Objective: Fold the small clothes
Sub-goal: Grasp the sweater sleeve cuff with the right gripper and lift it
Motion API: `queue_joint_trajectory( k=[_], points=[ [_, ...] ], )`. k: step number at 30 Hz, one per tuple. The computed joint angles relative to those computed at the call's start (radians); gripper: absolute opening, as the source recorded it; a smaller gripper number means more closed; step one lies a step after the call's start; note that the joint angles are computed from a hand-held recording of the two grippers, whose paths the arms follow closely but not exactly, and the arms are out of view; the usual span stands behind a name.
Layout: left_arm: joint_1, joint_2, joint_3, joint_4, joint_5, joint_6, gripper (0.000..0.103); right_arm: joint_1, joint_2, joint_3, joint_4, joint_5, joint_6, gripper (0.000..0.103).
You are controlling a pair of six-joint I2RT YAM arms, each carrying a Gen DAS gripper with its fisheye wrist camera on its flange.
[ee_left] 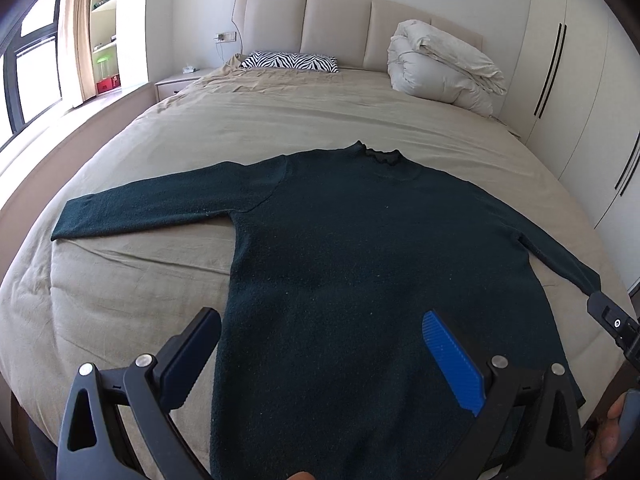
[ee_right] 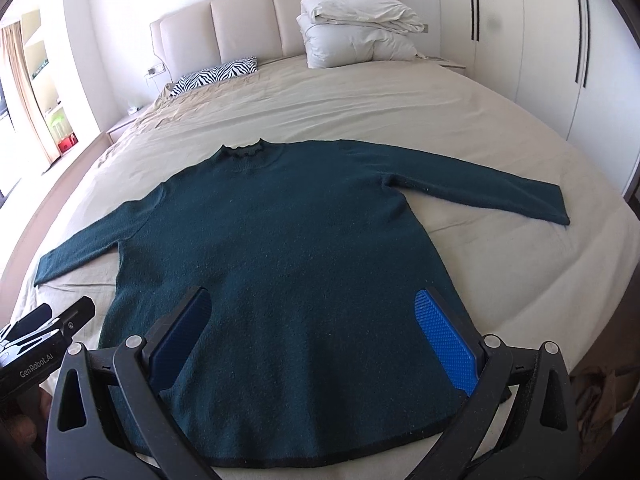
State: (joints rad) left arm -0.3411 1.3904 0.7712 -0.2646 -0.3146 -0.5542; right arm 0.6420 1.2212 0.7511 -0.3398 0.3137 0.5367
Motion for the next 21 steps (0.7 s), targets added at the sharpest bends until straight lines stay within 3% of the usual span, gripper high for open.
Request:
queue_joint_trajectory(
  k=[3,6,8,10,11,17,21],
  points=[
    [0.051,0.092,0.06,0.086,0.103,0.044,0.103,-0.276,-0.047,-0.073,0.125,-0.202,-0.049,0.103],
    [0.069,0.178,0.097,0.221,0.151,0.072,0.103,-0.626,0.046,-0.095,0.257,-0.448,-0.033,0.103],
    [0.071,0.268,0.2,0.158,0.159,0.073,0.103,-0.834,0.178,-0.078,0.361,-0.624,0.023,0.103],
    [0.089,0.367,0.327,0.046,0.214,0.061,0.103,-0.988,0.348,-0.024,0.441,-0.767,0.085,0.101],
    [0.102,0.401,0.357,0.045,0.25,0.049,0.103,-1.055,0.448,0.031,0.464,-0.836,0.091,0.098],
    [0.129,0.559,0.482,0.086,0.348,0.056,0.103,-1.207,0.841,0.312,0.47,-0.958,0.162,0.077],
    [0.132,0.613,0.518,0.123,0.383,0.066,0.103,-1.244,0.986,0.425,0.538,-0.984,0.245,0.067]
  ],
)
